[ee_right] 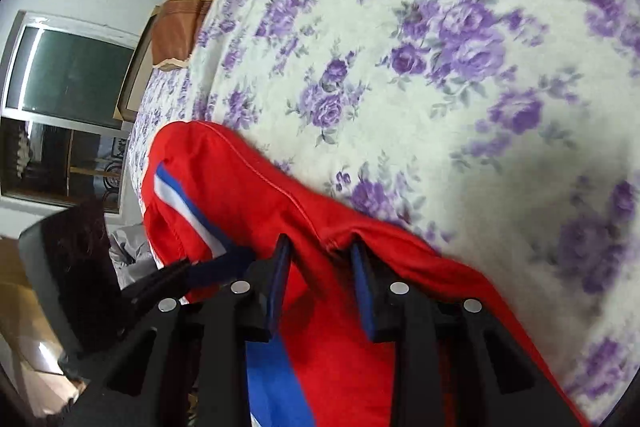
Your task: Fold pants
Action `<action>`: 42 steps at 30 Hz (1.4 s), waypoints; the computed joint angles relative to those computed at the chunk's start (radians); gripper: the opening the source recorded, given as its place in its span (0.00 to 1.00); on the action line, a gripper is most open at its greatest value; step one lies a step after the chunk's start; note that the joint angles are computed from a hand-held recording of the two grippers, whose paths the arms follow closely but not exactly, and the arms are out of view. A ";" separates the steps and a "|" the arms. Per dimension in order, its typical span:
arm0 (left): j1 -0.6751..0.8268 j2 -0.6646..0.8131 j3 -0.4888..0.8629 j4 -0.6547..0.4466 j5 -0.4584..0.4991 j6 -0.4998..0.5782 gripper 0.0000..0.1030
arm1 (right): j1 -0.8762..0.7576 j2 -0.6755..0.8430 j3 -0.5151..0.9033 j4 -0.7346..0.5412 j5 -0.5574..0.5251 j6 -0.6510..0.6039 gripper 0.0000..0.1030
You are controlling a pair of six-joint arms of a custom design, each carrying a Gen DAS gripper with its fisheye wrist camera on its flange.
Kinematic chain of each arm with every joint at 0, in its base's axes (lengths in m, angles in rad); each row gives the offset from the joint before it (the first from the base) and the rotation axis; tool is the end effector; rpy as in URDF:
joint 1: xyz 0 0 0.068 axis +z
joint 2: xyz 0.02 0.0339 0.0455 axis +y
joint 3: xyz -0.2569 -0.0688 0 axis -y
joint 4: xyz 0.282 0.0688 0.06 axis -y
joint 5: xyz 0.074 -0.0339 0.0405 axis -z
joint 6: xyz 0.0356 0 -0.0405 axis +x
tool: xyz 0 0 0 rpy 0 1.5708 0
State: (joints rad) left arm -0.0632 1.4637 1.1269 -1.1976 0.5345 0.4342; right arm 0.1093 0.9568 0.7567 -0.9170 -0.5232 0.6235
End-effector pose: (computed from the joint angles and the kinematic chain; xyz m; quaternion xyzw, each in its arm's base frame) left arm 0.2806 -0.0359 0.2278 0.2420 0.9335 -0.2563 0.0659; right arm 0.2031 0.0402 0.2320 0.1831 0.9251 0.3131 0.1126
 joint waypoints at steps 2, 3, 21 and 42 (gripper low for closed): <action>-0.006 -0.007 -0.003 0.002 -0.011 0.005 0.67 | -0.012 0.028 -0.001 0.013 -0.036 0.006 0.21; -0.006 -0.012 -0.006 0.003 -0.014 0.009 0.67 | -0.024 0.036 -0.006 0.033 -0.066 0.028 0.21; -0.025 -0.058 -0.028 0.031 -0.085 0.053 0.67 | -0.053 0.153 0.228 -0.149 0.195 -0.268 0.14; 0.170 -0.061 0.074 0.018 -0.125 0.081 0.82 | 0.001 -0.081 0.176 -0.185 0.260 -0.309 0.34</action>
State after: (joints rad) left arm 0.1072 1.4031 1.2005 -1.1800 0.4097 0.5147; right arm 0.1107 0.8760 0.9322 -1.1020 -0.2635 0.3145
